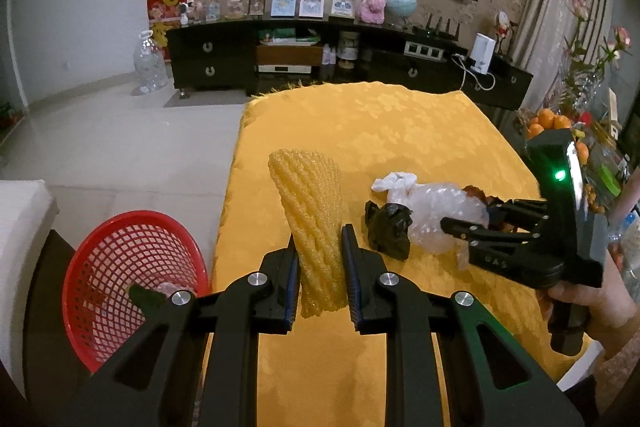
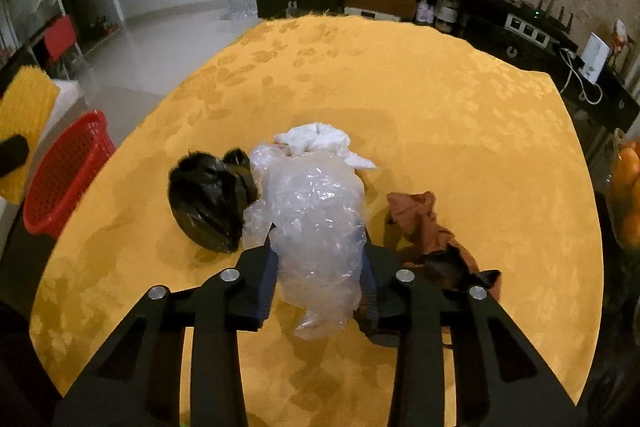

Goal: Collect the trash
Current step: 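Grasp a yellow foam net with the left tool while the right tool grasps the clear plastic bag, then carry foam net and clear bag over the red basket and open both tools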

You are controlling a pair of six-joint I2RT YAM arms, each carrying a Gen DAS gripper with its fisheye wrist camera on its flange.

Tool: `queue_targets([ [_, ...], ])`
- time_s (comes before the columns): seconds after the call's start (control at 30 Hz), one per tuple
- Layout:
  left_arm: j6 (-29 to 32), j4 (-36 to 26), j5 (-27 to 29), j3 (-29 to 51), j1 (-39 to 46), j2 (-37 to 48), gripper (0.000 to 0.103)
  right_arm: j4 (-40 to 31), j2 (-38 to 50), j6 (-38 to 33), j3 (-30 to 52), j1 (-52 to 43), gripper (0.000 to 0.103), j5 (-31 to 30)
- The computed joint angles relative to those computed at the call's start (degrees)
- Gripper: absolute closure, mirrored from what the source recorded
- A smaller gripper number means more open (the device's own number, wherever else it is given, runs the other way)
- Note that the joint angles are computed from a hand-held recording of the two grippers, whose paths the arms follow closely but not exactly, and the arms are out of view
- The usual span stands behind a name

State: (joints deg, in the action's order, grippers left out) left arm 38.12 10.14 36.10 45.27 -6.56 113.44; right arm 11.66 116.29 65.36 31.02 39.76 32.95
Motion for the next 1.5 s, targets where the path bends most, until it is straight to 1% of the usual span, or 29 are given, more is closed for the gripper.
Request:
queue_targets([
  [0.07, 0.05, 0.38, 0.15, -0.25, 0.38, -0.17, 0.084, -1.04, -2.15, 1.57, -0.50, 0.87, 0.070, 1.65],
  [0.13, -0.19, 0.16, 0.46, 0.00, 0.87, -0.34, 0.084, -3.68, -5.97, 3.88, -1.28, 2.75, 0.070, 4.20],
  [0.2, -0.65, 0.21, 0.56, 0.13, 1.23, -0.64, 0.084, -9.56, -10.01, 6.30, -0.66, 5.30, 0.070, 7.71],
  [0.37, -1.49, 0.50, 1.14, 0.45, 2.50, -1.50, 0.084, -19.04, -16.41, 10.83, 0.93, 9.59, 0.070, 13.26],
  [0.43, -1.85, 0.75, 1.18, 0.60, 3.03, -1.73, 0.084, -21.50, -17.67, 11.93, 1.74, 10.52, 0.070, 14.52],
  [0.53, -2.89, 1.24, 0.67, 1.14, 3.57, -2.09, 0.084, -22.76, -18.83, 11.91, 2.73, 11.14, 0.070, 15.51],
  [0.6, -3.89, 2.83, -0.19, 0.82, 3.68, -2.42, 0.084, -23.13, -18.63, 11.46, 3.96, 11.56, 0.070, 15.94],
  [0.77, -5.07, 4.38, -1.12, 1.14, 4.55, -2.84, 0.084, -22.30, -17.82, 8.48, 7.06, 11.16, 0.070, 16.04],
  [0.97, -5.43, 6.36, -1.28, 1.44, 6.72, -3.48, 0.084, -20.97, -16.49, 4.94, 11.08, 10.17, 0.070, 15.92],
  [1.33, -7.51, 2.53, -1.32, 8.95, 11.35, -0.10, 0.084, -16.75, -11.24, -3.36, 18.48, 7.82, 0.070, 13.39],
  [1.5, -8.73, 0.79, -2.31, 12.75, 13.15, 2.07, 0.084, -14.92, -9.02, -6.97, 21.71, 6.77, 0.070, 10.57],
])
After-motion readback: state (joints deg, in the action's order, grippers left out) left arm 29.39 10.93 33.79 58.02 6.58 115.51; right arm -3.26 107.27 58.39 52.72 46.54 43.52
